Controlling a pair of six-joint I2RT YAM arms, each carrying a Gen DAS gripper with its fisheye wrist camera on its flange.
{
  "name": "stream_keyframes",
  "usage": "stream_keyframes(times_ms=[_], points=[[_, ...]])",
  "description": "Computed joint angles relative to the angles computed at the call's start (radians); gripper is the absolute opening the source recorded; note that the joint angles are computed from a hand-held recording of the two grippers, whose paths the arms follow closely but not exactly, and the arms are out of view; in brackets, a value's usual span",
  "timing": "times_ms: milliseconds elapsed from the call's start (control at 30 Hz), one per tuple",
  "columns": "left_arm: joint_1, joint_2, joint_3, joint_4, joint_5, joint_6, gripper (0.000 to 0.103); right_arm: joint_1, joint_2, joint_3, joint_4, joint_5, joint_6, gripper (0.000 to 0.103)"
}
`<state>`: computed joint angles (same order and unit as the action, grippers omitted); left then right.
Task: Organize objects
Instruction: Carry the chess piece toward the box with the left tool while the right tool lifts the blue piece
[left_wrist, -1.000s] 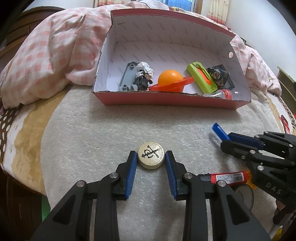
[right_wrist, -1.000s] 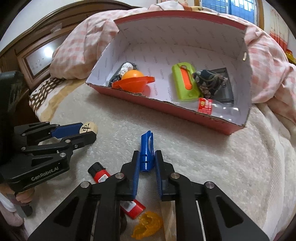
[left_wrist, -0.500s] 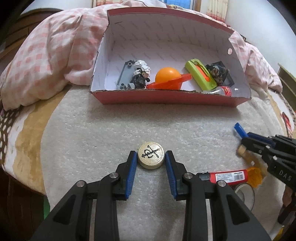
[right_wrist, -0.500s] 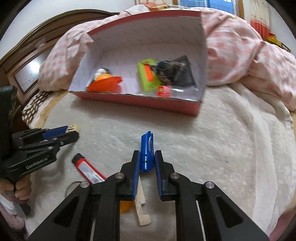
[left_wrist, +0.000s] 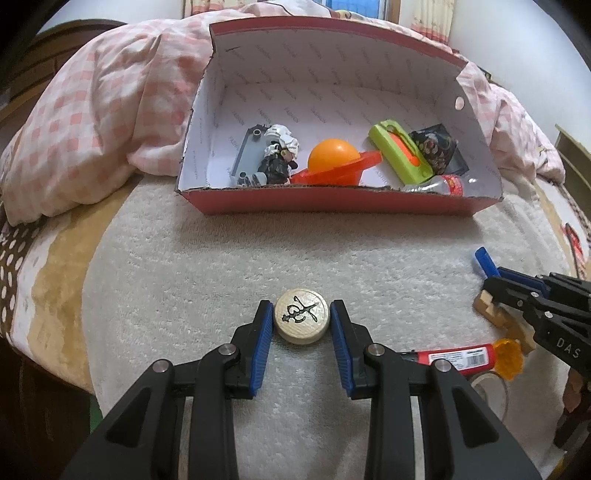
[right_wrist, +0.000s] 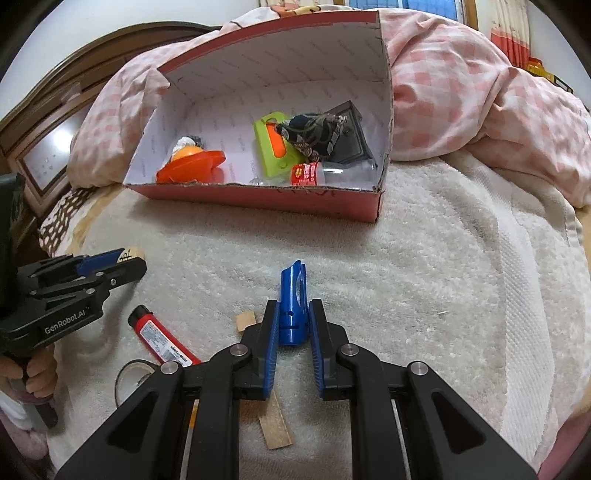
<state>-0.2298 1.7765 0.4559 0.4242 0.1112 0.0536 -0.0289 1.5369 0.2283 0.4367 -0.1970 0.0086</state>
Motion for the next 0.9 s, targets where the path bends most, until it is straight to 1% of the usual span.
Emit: stream_keyframes(times_ms=[200,300,400,667,900], points=[[0.011,-0.07,-0.007,-0.027,0.025,-0.009,0.031,-0.013,-0.135,-0.01,-0.083,-0.027,-0.001,0.017],[0.025,-0.094,0.001,-0.042,0.049,-0.01,0.031,-0.007,-0.178,-0.002,-0.119,-0.038,0.0,0.017],[0.024,-0.12,0.012,-0.059,0.045,-0.012,0.031,0.015,-0.203,0.007,-0.138,-0.03,0.001,0.017],[0.016,-0.14,0.062,-0.082,0.04,-0.015,0.031,0.035,-0.189,0.051,-0.158,-0.032,-0.009,0.017],[-0.018,-0.103,0.154,-0.1,0.02,-0.012,0.031,0.044,-0.153,0.121,-0.171,-0.033,-0.022,0.017]])
